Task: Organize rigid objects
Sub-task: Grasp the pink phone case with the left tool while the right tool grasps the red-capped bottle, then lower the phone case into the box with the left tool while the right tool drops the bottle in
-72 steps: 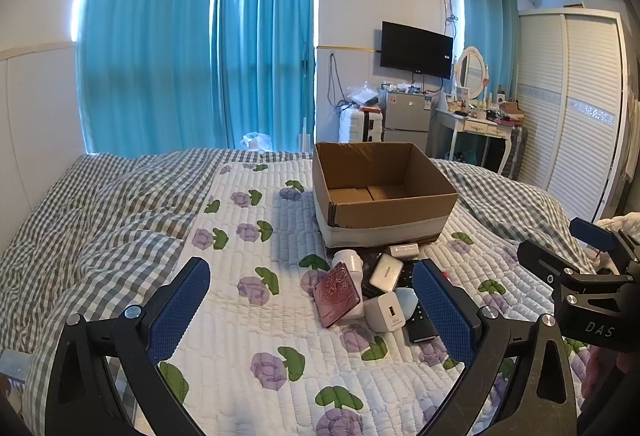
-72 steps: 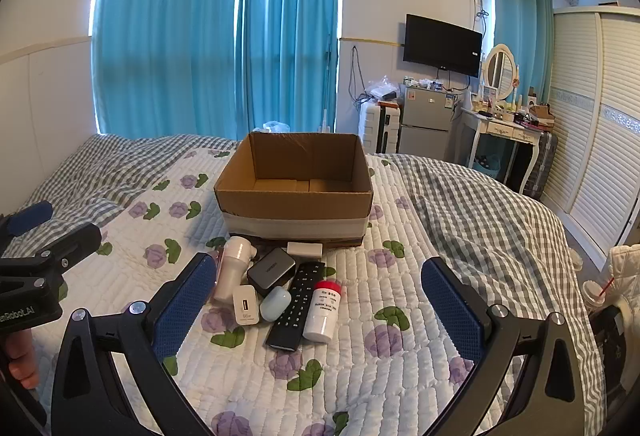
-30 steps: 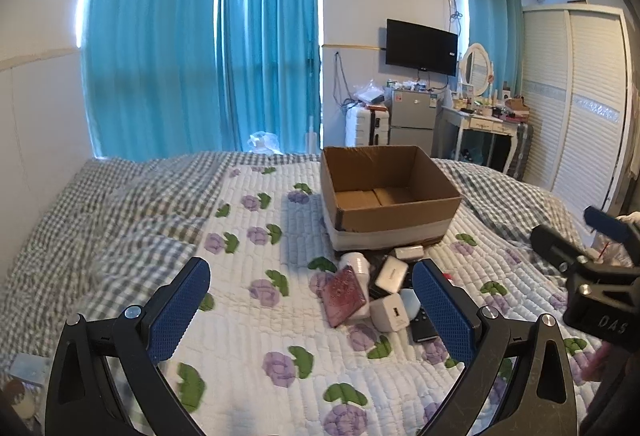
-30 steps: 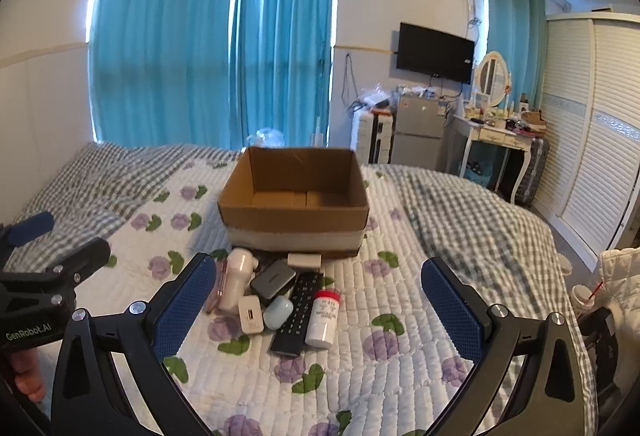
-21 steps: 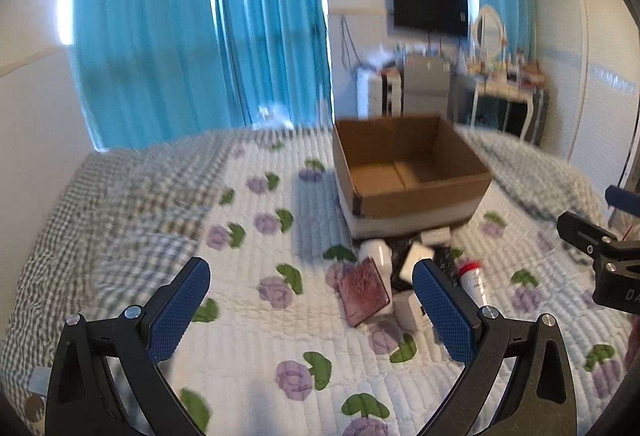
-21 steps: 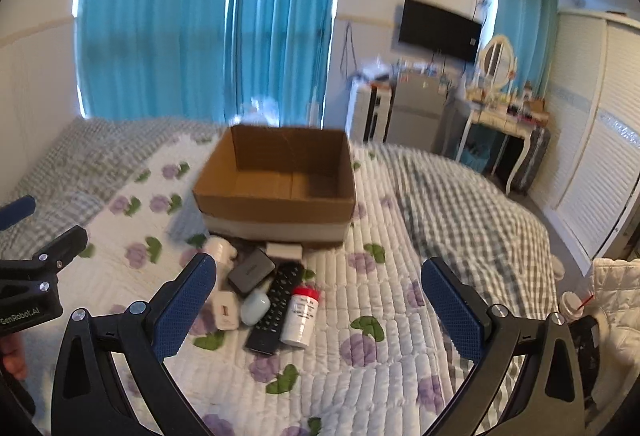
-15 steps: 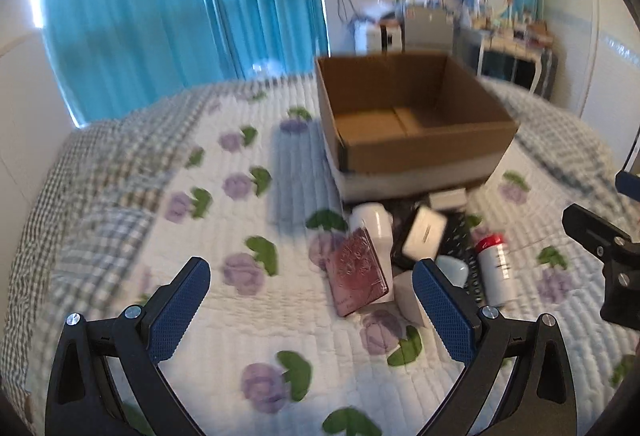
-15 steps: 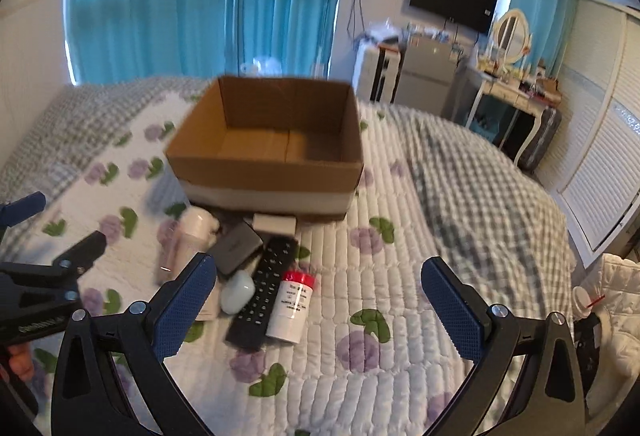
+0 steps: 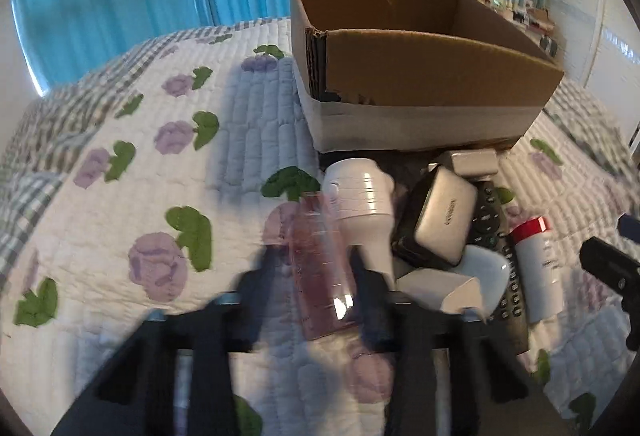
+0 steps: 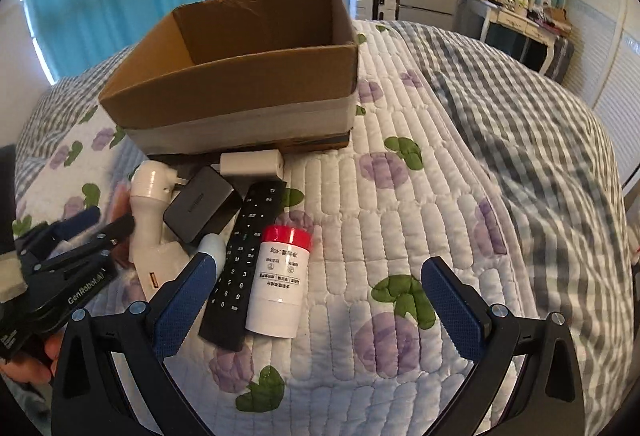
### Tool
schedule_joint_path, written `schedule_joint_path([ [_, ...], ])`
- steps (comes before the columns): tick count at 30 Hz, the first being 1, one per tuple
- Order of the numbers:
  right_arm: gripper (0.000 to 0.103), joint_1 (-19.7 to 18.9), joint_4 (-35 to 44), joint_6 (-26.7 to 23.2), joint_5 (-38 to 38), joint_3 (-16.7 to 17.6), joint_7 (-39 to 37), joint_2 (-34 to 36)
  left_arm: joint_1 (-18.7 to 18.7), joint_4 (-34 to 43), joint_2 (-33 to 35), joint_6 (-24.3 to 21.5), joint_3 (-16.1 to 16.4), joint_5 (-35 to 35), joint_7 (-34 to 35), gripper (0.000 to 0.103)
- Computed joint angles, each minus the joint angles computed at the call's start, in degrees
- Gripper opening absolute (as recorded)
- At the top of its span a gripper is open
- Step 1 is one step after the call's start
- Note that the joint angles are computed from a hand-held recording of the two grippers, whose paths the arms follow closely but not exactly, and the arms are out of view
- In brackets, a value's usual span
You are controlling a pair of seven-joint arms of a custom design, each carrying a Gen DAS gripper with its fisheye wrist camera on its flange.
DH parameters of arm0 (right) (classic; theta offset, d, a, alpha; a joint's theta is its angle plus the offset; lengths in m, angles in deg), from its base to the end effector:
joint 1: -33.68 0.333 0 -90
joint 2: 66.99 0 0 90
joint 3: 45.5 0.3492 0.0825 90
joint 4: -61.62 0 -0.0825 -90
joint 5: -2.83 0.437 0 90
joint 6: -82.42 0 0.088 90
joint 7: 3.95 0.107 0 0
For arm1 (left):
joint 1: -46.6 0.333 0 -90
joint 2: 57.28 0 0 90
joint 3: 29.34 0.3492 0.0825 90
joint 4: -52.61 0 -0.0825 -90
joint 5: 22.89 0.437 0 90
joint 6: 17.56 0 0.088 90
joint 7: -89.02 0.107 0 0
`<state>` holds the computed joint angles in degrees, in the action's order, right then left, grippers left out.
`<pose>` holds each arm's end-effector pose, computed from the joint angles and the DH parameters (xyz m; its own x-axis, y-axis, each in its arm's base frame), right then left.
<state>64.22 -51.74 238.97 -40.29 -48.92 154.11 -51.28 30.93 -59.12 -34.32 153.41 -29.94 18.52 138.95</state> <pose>0.5978 0.3379 0.3730 -0.0682 -0.9970 -0.0377 -0.7961 0.0772 -0.6002 0.6619 -0.2409 0.3272 -0.2288 -0.9695 -0.0879 -0.7482 0.2329 -0.6213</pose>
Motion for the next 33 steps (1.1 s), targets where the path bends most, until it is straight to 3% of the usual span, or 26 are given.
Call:
schedule_joint_path([
  [2,0.103,-0.27,0.42,-1.56,1.75,0.61,-1.51,0.42,-1.12,-0.3,-0.62,-1.05,1.39,2.1,-1.22,0.014],
  [5,0.102,-0.42,1.34,-3.56,4.35,1.37,-4.26,1.25,5.27,-1.83,-1.32,0.15,-4.98,-5.79,5.87,0.012],
  [6,0.096,-0.36,1.8,-4.26,5.13,1.58,-5.28,1.66,5.11,-2.28,-1.82,0.38,-4.8,-6.14,6.62,0.011],
  [8,0.091,-0.3,2.97,-5.16,6.93,2.04,-7.79,2.8,2.02,-3.25,-3.03,1.8,-1.35,-3.14,4.1,0.01],
  [9,0.088,-0.27,3.44,-5.24,7.94,2.14,-8.81,3.37,2.14,-3.74,-3.57,2.38,-1.49,-3.0,4.54,0.01],
  [12,0.064,-0.9,4.43,-3.52,12.98,2.69,-12.35,5.11,4.77,-4.41,-4.02,3.18,-4.37,-6.46,8.46,0.01],
  [18,0.057,-0.09,6.32,-2.83,19.73,1.76,-17.46,7.77,4.99,-4.94,-3.69,3.47,-4.93,-9.55,11.39,0.01],
  [22,0.036,1.07,5.62,-0.07,21.37,0.43,-18.71,7.91,4.24,-5.21,-3.56,3.61,-4.06,-10.43,11.59,0.01],
  [26,0.036,5.09,4.81,-0.46,16.72,-3.07,-15.17,6.78,3.78,-6.63,-4.97,4.49,-3.36,-10.28,11.11,0.01],
  [31,0.035,5.77,2.57,1.0,11.41,-3.36,-11.01,3.19,4.6,-8.13,-7.91,4.65,-4.35,-10.87,12.36,0.01],
  [33,0.035,4.84,2.35,0.94,10.65,-2.42,-10.78,1.55,7.67,-8.41,-9.14,4.83,-7.87,-14.34,16.17,0.01],
])
